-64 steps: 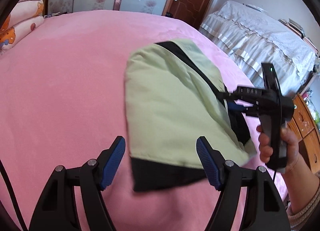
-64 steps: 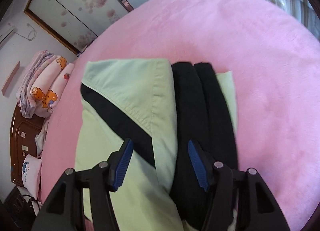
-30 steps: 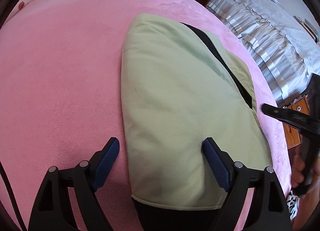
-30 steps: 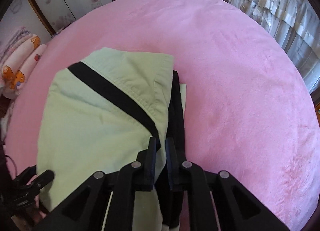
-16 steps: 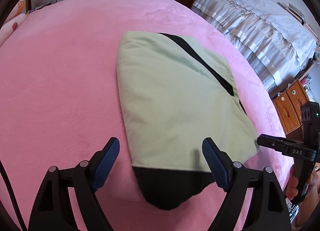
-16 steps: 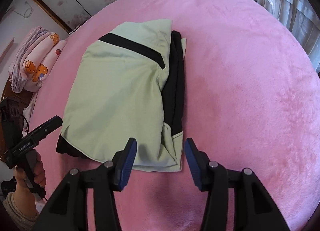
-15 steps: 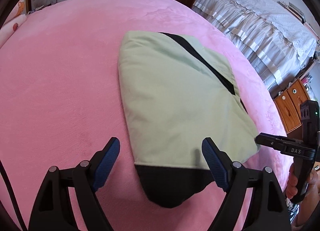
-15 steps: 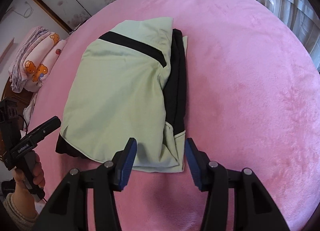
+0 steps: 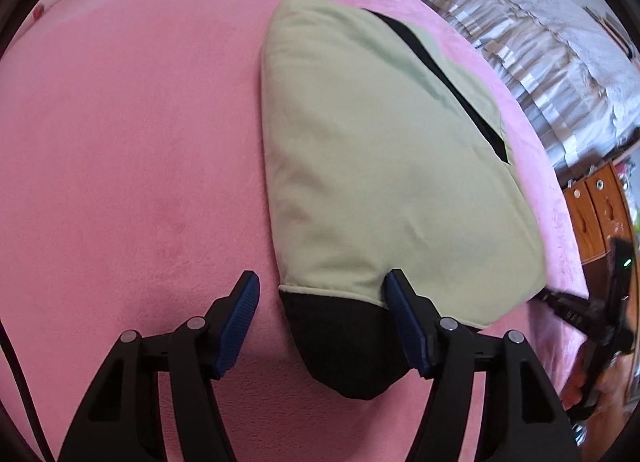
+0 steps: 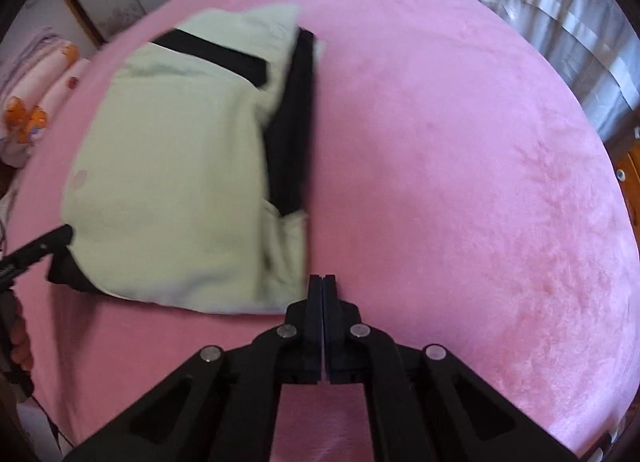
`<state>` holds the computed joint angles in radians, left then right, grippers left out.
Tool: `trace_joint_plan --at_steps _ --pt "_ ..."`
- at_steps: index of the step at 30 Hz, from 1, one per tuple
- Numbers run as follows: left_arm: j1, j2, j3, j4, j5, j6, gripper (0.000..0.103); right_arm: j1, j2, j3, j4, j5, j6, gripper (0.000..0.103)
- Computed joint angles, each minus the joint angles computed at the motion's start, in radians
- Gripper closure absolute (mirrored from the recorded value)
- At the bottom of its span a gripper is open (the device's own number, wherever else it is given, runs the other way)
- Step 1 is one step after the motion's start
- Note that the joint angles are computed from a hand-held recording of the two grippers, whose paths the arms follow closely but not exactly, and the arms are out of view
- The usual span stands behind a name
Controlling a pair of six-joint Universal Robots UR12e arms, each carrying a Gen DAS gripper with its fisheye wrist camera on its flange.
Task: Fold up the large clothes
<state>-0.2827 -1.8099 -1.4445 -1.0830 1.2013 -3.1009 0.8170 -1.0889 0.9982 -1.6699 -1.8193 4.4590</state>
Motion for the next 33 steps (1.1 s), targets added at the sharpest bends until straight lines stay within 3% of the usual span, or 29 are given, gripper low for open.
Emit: trace_joint_plan --at_steps 3,8,14,19,22,25,27,33 --pt "0.002 0.004 -0.012 0.019 -0.004 0.001 0.039 0.013 -0.021 0.039 -0.056 -0.033 0.024 0.103" --pt "-0.018 0.009 -0.011 0.033 0.041 0.029 0.039 0.029 0.006 -0.027 -0.015 -0.094 -0.014 0.103" --pt "-0.049 0.033 0.001 0.058 0.096 0.084 0.039 0.029 0.007 -0.049 -0.038 -0.11 -0.027 0.103" --pt "-0.061 0.063 0.014 0.079 0.091 0.112 0.023 0.036 0.013 -0.092 -0.052 -0.135 -0.054 0.102" --pt "-0.066 0.072 0.03 0.078 0.1 0.126 0.023 0.039 0.029 -0.134 -0.062 -0.145 -0.078 0.099" --pt "-0.068 0.069 0.064 0.047 0.101 0.127 0.023 0.043 0.053 -0.191 -0.052 -0.165 -0.11 0.088" --pt "-0.065 0.068 0.082 0.03 0.102 0.128 0.023 0.045 0.062 -0.217 -0.055 -0.181 -0.136 0.072" --pt "-0.061 0.035 0.164 -0.044 0.106 0.11 0.02 0.044 0.115 -0.346 -0.011 -0.227 -0.227 0.046"
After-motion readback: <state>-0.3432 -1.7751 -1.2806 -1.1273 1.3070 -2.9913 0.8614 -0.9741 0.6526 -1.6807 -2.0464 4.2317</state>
